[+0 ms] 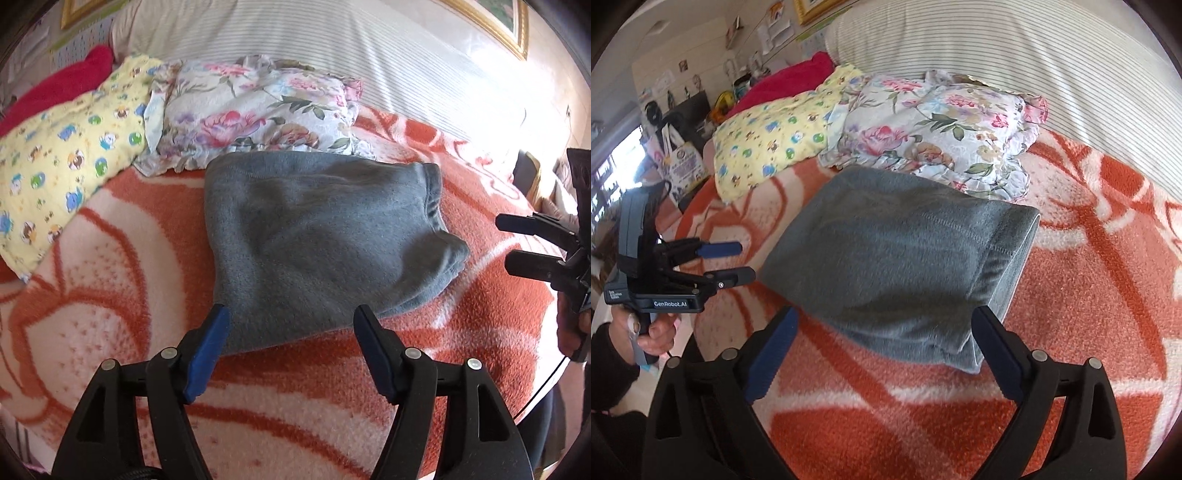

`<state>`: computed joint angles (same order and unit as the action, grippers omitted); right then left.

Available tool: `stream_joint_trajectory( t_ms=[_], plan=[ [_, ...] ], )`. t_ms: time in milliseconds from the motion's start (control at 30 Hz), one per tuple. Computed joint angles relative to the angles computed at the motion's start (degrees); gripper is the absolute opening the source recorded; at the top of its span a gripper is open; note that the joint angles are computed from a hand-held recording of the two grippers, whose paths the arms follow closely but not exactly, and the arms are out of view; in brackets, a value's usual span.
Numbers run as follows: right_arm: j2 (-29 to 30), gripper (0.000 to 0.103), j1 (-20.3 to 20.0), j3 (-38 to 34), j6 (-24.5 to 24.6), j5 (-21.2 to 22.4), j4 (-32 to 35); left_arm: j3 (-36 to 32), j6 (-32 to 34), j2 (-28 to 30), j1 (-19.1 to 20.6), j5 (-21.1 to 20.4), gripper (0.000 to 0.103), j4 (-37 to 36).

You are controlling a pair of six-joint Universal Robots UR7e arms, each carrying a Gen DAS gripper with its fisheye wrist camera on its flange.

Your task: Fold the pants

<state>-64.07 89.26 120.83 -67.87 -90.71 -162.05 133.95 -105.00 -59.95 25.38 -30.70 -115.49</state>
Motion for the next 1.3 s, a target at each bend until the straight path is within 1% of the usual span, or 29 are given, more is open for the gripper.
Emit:
stream_joint_trajectory(
  t_ms=[133,267,333,533,633,1300],
  plan=[
    [-1.32,0.097,0.01,1.06,-2.23,-0.92,0.76,-1.55,-1.99,0.36,-0.96,-0.63,0.077,5.09],
    [-2.13,0.099,0.09,1.91,-3.98,-2.28,1.00,-3.74,-4.34,1.22,-2.07,-1.22,0.078,11.60],
    [-2.38,0.099,0.02,2.07,-4.21,-2.43,1.16,-4.81,-4.90,1.94,-2.56,-1.47,0.080,13.94],
    [-2.73,0.100,-0.32,2.21,-3.50,-2.40,1.33,-6.85,-4.30,3.45,-2.95,-2.33,0.081,16.92],
    [-2.80,0.100,-0.44,2.28,-3.57,-2.14,1.39,-7.93,-5.13,4.08,-2.89,-2.68,0.082,19.08],
    [-2.23,0.101,0.52,2.69,-4.69,-2.92,1.24,-8.67,-5.95,3.91,-3.28,-3.25,0.082,20.91]
  ],
)
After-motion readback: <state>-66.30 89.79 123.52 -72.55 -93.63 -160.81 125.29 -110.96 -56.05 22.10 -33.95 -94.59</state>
